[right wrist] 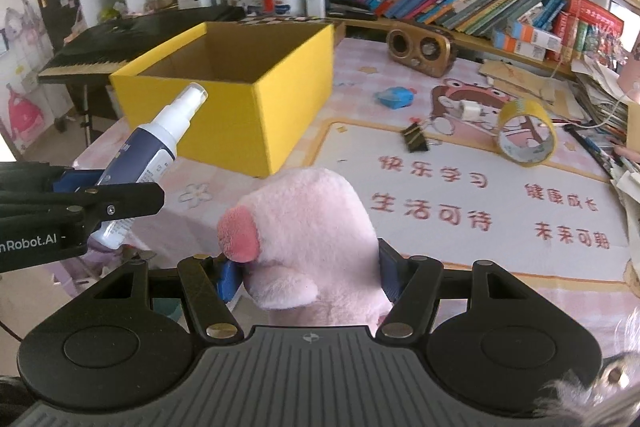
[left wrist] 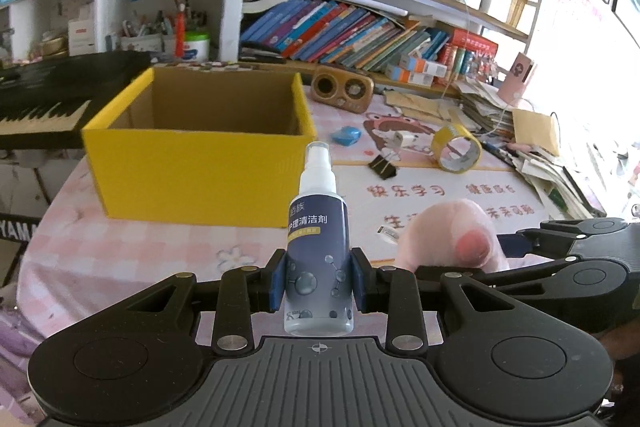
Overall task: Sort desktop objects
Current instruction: 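Lift the spray bottle and pink plush and carry them toward the yellow box, then carry the spray bottle and plush over the open yellow box with both tools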
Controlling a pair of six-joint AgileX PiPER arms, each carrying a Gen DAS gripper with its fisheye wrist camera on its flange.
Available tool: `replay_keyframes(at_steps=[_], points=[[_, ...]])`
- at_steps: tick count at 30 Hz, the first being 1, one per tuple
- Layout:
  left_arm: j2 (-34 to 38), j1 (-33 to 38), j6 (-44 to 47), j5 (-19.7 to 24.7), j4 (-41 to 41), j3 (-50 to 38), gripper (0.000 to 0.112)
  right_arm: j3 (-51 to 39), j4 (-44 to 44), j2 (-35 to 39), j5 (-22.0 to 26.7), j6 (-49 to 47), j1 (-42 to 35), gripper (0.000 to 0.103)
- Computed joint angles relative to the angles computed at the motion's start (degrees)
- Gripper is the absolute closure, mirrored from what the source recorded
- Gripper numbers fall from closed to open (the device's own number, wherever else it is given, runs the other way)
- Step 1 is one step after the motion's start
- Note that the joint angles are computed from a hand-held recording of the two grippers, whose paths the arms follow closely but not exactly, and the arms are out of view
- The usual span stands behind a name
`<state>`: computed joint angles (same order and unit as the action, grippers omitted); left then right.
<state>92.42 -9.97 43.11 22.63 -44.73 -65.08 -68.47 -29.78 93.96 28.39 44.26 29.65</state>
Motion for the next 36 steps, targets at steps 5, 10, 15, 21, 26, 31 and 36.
replay_keyframes(at_steps=[5,10,15,21,26,31,36], points=[[-2.56,3.13,2.49,0.62,-1.52,3.03,0.081,-1.29,-1.18,1.44,0.39,2.47,3.17,0.041],[-4.21,6.23,5.04,1.38,-3.25,4.86,0.081,-3.34,-1.11,3.29,0.64,2.62,5.69,0.041],[-5.06,9.10,7.58,2.06,-5.42,5.88,0.081,-6.30,-0.40,5.46,1.23,1.42,7.60,0.041],[-5.53,11.60,9.85,2.31,-7.82,6.51,0.081,-9.87,0.83,7.89,1.96,-1.07,8.78,0.041],[-5.66,12.84,10.63,2.34,-8.99,6.64,0.081,-12.79,2.68,9.60,2.72,-4.15,9.22,0.041],[-5.44,13.26,9.61,2.19,-9.16,6.34,0.081,-15.33,5.57,10.88,3.28,-8.10,8.88,0.041],[-4.51,12.98,8.69,1.77,-9.74,5.47,0.081,-17.44,8.69,11.66,3.86,-12.23,8.00,0.041]])
